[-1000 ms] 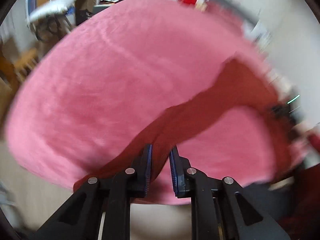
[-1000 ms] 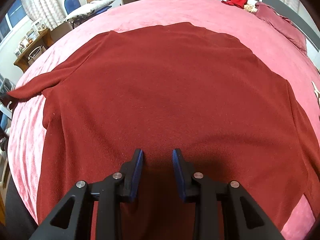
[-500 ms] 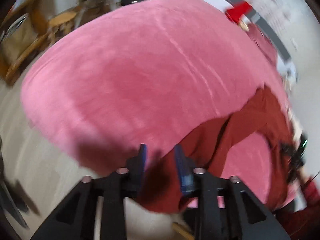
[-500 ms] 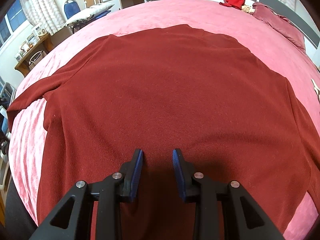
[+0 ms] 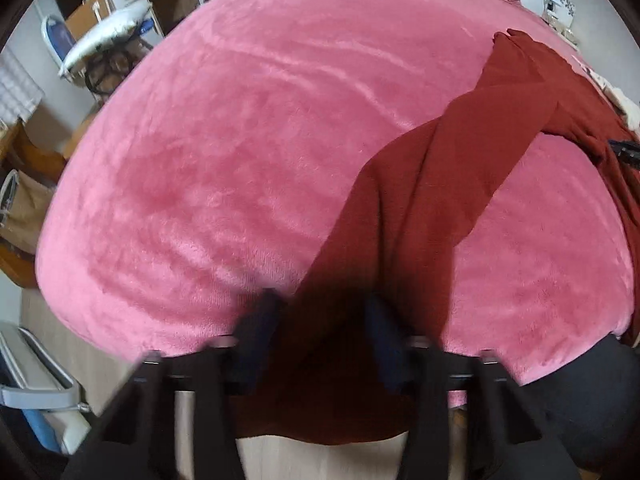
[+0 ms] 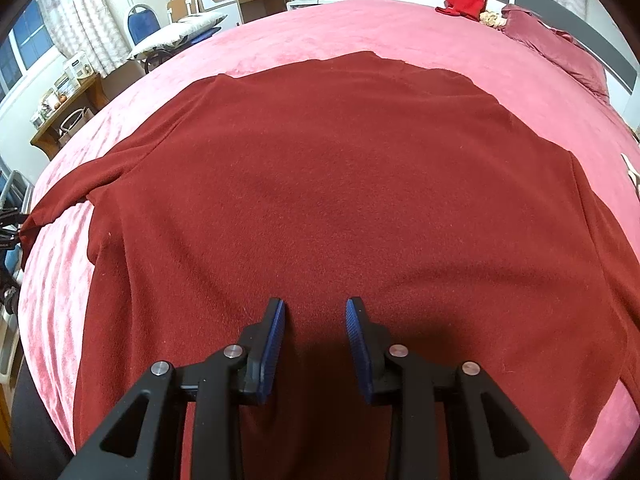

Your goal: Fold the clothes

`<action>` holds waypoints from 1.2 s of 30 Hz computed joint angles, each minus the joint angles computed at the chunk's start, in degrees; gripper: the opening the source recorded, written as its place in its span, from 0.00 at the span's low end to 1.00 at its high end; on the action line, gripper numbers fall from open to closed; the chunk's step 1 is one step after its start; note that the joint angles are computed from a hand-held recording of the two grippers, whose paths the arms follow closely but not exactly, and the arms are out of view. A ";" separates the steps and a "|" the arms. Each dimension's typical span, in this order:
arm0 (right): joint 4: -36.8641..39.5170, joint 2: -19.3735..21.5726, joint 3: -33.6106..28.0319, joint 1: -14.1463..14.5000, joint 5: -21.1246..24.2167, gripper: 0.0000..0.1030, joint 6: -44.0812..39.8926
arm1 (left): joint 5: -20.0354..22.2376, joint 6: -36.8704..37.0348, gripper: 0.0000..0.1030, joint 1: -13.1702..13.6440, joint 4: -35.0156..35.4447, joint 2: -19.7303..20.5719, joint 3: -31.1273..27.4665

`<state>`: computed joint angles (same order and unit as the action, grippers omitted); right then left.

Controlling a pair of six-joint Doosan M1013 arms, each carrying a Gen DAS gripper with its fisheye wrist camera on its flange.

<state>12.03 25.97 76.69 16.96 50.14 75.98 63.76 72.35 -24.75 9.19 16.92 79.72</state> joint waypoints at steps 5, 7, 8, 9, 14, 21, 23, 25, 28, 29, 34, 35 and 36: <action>5.07 -0.93 -1.05 0.63 -0.31 0.31 1.81 | -0.06 -1.48 0.05 -0.14 1.18 -1.26 0.08; 13.28 -0.03 -3.10 0.60 0.61 0.31 -4.21 | -1.45 -5.37 0.05 0.61 2.61 -2.52 0.65; 15.04 1.03 -5.02 1.28 1.97 0.31 -6.67 | -2.00 -7.17 0.05 0.95 3.64 -3.09 0.87; 13.79 2.61 -7.68 2.70 3.82 0.31 -8.60 | -2.33 -8.00 0.05 1.34 4.39 -3.47 0.95; 6.83 7.70 -16.01 6.29 9.94 0.31 -10.89 | -4.39 -9.15 0.05 1.65 7.26 -1.90 -0.63; 3.11 15.24 -27.87 8.60 13.67 0.31 -5.63 | -2.52 -6.92 0.05 4.11 -0.05 0.77 -5.64; 1.34 19.50 -34.26 9.62 19.58 0.31 -3.85 | -2.33 -7.29 0.05 5.89 -5.85 1.29 -6.53; -3.91 21.86 -37.87 11.01 23.42 0.31 -4.44 | -3.26 -9.85 0.05 8.28 -13.55 1.03 -5.90; -10.61 21.47 -36.97 12.91 21.73 0.31 -5.74 | -0.88 -13.41 0.06 9.39 -13.86 1.19 -5.00; -10.82 21.25 -36.50 12.97 21.18 0.31 -5.52 | -0.95 -13.55 0.06 9.57 -14.13 1.09 -4.41; -6.14 20.08 -33.79 11.78 18.19 0.32 -5.93 | -2.73 -25.60 0.08 10.74 -9.20 -0.34 -2.10; -5.25 19.95 -33.48 11.56 17.88 0.32 -5.94 | -3.32 -29.60 0.08 12.02 -10.25 -0.96 -1.22; -4.67 19.85 -33.24 11.43 17.62 0.32 -5.97 | -4.39 -33.59 0.08 13.22 -11.04 -1.79 -0.10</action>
<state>7.36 45.83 43.45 28.39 67.77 70.01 59.37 38.76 -11.53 -1.85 15.14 79.62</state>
